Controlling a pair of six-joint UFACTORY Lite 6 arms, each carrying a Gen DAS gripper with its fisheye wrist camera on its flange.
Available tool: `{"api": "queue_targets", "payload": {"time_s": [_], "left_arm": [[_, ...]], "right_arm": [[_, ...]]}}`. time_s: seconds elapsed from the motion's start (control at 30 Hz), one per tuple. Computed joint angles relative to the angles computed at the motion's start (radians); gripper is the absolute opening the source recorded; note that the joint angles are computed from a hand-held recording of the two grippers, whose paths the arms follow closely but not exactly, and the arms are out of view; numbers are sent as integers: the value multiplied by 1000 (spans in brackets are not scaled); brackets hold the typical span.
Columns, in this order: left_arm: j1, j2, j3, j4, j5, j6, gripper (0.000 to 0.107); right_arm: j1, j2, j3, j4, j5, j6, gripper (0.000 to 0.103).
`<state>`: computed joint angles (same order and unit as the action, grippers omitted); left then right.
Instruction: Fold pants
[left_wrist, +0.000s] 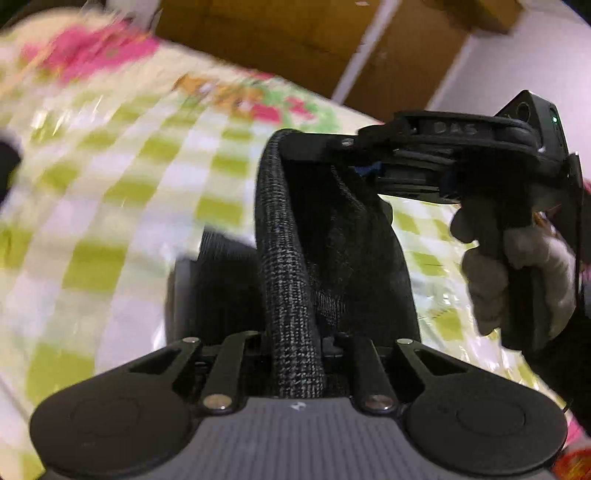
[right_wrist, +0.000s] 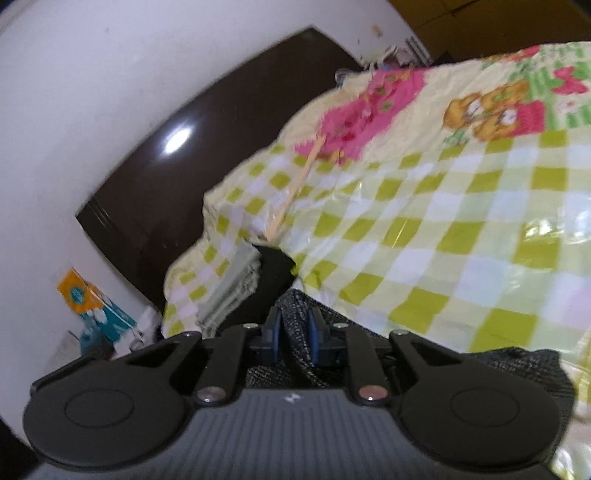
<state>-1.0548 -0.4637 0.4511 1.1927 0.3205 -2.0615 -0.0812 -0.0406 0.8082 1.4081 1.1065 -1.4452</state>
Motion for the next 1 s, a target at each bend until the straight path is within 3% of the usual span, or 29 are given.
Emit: {"api": "queue_targets", "payload": {"time_s": [0.1,0.2,0.37,0.43,0.77,0.83,0.93,1.0], "left_arm": [[52,6,-80,115,-55,-145,31],[39,-7,-115,164,-29,-205,32],[81,-26,-168,283,-51,-314,39],[60,-71,-192,227,-30,-266,40],[-163,-217,-133,-308,289,202,43],[-208,-231,-103,-338,364,237,43],[-265,-215,-47,-304,470,231,43],[-272,-211,-20,-272,490,218,44]], "right_arm": [[162,152,46,48,-163,-23,16],[286,246,76,108,-286,-82,16],[423,281,47,247,-461,-220,19],[444,264,15,299,-493,-268,20],[677,154,-38,560,-796,-588,43],[686,161,-11,506,-800,-519,51],[672,154,20,458,-774,-456,51],[649,121,22,409,-759,-403,49]]}}
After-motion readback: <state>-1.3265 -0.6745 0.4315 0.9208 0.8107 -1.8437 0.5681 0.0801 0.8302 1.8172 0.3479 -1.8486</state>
